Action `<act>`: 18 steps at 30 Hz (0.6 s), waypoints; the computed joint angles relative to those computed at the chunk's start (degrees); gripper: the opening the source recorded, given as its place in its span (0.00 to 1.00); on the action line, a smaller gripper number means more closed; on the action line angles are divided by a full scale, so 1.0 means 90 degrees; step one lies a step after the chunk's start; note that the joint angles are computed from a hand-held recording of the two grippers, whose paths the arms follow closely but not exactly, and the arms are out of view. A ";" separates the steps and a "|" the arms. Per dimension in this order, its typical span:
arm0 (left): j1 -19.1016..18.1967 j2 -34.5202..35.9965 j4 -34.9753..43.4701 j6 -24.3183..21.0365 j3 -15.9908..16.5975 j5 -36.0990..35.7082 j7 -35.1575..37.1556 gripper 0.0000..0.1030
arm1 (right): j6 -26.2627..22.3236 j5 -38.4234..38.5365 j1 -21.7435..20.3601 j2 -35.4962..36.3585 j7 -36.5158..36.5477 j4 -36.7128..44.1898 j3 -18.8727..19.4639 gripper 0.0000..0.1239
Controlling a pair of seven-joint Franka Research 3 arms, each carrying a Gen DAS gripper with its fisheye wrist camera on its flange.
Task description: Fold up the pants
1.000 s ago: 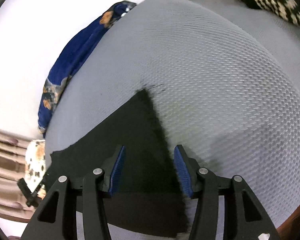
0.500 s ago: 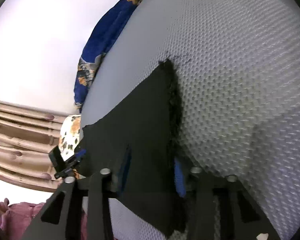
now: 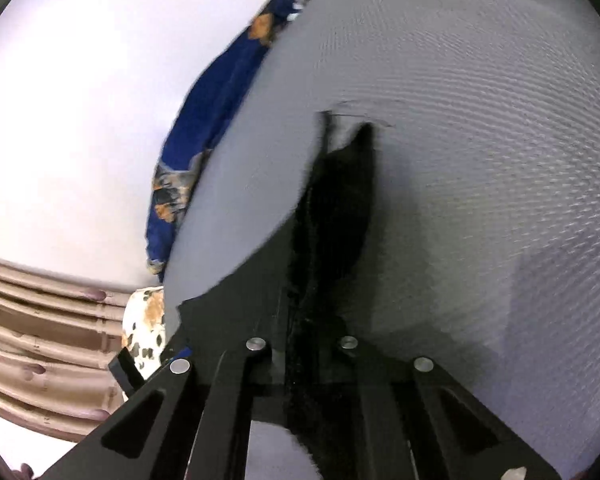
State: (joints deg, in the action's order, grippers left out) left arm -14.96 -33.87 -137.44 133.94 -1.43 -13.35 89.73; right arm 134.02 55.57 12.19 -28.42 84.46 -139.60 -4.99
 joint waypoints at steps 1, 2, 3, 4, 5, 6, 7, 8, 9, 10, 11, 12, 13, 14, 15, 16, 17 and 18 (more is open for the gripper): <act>0.0029 -0.0099 -0.0035 0.0009 0.0039 -0.0026 -0.0022 0.58 | 0.0002 0.0022 0.0037 0.0037 0.0012 0.0088 0.0028 0.06; 0.0081 -0.0205 -0.0065 -0.0010 0.0060 -0.0014 -0.0078 0.58 | 0.0020 0.0083 0.0126 0.0125 0.0079 0.0236 0.0112 0.06; 0.0122 -0.0288 -0.0088 -0.0020 0.0090 0.0000 -0.0109 0.58 | 0.0023 0.0133 0.0203 0.0207 0.0117 0.0354 0.0164 0.06; 0.0160 -0.0367 -0.0102 -0.0026 0.0111 0.0020 -0.0145 0.58 | 0.0028 0.0188 0.0285 0.0280 0.0119 0.0460 0.0210 0.06; 0.0216 -0.0494 -0.0148 -0.0037 0.0138 0.0062 -0.0178 0.58 | 0.0059 0.0270 0.0418 0.0398 0.0104 0.0602 0.0308 0.06; 0.0247 -0.0594 -0.0189 -0.0040 0.0160 0.0091 -0.0206 0.58 | 0.0049 0.0261 0.0516 0.0501 0.0102 0.0724 0.0394 0.06; 0.0273 -0.0739 -0.0255 -0.0050 0.0218 0.0105 -0.0203 0.58 | 0.0059 0.0249 0.0583 0.0559 0.0120 0.0785 0.0458 0.06; 0.0297 -0.0849 -0.0292 -0.0072 0.0263 0.0132 -0.0200 0.58 | 0.0070 0.0304 0.0696 0.0674 0.0115 0.0884 0.0534 0.06; 0.0328 -0.0995 -0.0391 -0.0076 0.0292 0.0169 -0.0200 0.58 | 0.0069 0.0401 0.0827 0.0826 0.0068 0.1006 0.0600 0.06; 0.0384 -0.1185 -0.0515 -0.0081 0.0327 0.0224 -0.0207 0.58 | 0.0108 0.0416 0.0925 0.0934 0.0049 0.1092 0.0696 0.06; 0.0401 -0.1309 -0.0605 -0.0071 0.0360 0.0251 -0.0209 0.58 | 0.0186 0.0398 0.1034 0.1121 0.0068 0.1238 0.0827 0.06; 0.0428 -0.1456 -0.0707 -0.0063 0.0407 0.0280 -0.0205 0.58 | 0.0210 0.0444 0.1130 0.1221 0.0045 0.1297 0.0889 0.06; 0.0471 -0.1606 -0.0816 -0.0060 0.0459 0.0313 -0.0211 0.58 | 0.0226 0.0533 0.1241 0.1354 -0.0013 0.1367 0.0949 0.06; 0.0497 -0.1720 -0.0909 -0.0054 0.0485 0.0334 -0.0235 0.58 | 0.0305 0.0550 0.1343 0.1551 0.0025 0.1489 0.1062 0.06; 0.0526 -0.1849 -0.1006 -0.0065 0.0539 0.0351 -0.0245 0.58 | 0.0331 0.0516 0.1415 0.1674 0.0069 0.1565 0.1140 0.06; 0.0544 -0.1971 -0.1093 -0.0080 0.0588 0.0356 -0.0254 0.58 | 0.0308 0.0462 0.1482 0.1899 0.0075 0.1738 0.1198 0.06; 0.0549 -0.2053 -0.1162 -0.0082 0.0633 0.0353 -0.0257 0.58 | 0.0327 0.0364 0.1549 0.2144 0.0136 0.1928 0.1290 0.06; 0.0552 -0.2136 -0.1221 -0.0102 0.0685 0.0347 -0.0249 0.58 | 0.0337 0.0247 0.1592 0.2298 0.0194 0.2047 0.1357 0.06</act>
